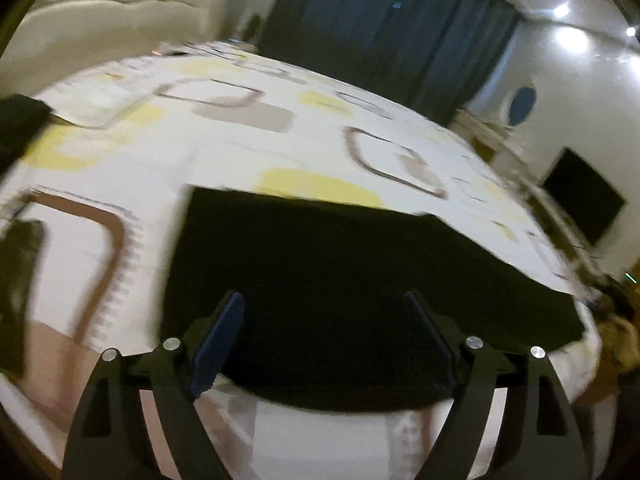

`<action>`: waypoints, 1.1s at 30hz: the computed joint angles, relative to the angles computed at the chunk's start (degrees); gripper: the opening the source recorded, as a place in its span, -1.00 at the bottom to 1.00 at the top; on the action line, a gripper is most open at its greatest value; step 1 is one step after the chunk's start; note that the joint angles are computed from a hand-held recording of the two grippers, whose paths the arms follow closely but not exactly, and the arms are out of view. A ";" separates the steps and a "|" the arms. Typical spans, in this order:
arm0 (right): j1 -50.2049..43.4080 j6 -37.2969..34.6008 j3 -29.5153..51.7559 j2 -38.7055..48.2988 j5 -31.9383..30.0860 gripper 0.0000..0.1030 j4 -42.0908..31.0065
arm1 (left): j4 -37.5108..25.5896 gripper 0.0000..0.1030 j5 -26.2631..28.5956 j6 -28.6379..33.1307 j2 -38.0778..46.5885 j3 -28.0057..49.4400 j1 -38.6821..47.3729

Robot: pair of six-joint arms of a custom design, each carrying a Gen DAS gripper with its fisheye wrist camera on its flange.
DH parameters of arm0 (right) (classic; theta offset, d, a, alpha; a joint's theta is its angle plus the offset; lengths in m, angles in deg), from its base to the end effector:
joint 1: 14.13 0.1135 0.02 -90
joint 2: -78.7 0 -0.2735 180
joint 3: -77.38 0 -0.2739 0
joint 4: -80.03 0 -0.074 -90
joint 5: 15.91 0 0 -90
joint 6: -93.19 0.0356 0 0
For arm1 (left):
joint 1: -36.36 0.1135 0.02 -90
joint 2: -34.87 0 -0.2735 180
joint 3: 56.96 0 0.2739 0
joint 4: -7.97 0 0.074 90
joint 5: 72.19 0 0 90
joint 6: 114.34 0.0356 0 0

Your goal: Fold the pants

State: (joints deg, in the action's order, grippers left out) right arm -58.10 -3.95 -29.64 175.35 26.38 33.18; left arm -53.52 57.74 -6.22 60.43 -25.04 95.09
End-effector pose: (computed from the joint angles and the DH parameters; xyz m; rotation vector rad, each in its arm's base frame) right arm 0.2595 -0.2138 0.1829 0.5802 2.3143 0.7729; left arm 0.0732 0.0765 0.1787 -0.5387 2.1938 -0.2007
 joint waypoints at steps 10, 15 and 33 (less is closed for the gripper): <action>-14.85 -6.32 5.64 16.66 -8.68 0.36 -8.52 | 19.16 0.58 -4.48 1.20 21.73 0.90 8.80; -11.19 -2.34 1.64 17.02 -10.65 0.36 -2.44 | 22.12 0.58 -3.69 2.61 27.81 1.01 11.66; -3.96 9.76 -12.96 1.74 -11.83 -0.74 18.64 | 25.98 0.62 -2.97 8.92 37.28 1.89 13.48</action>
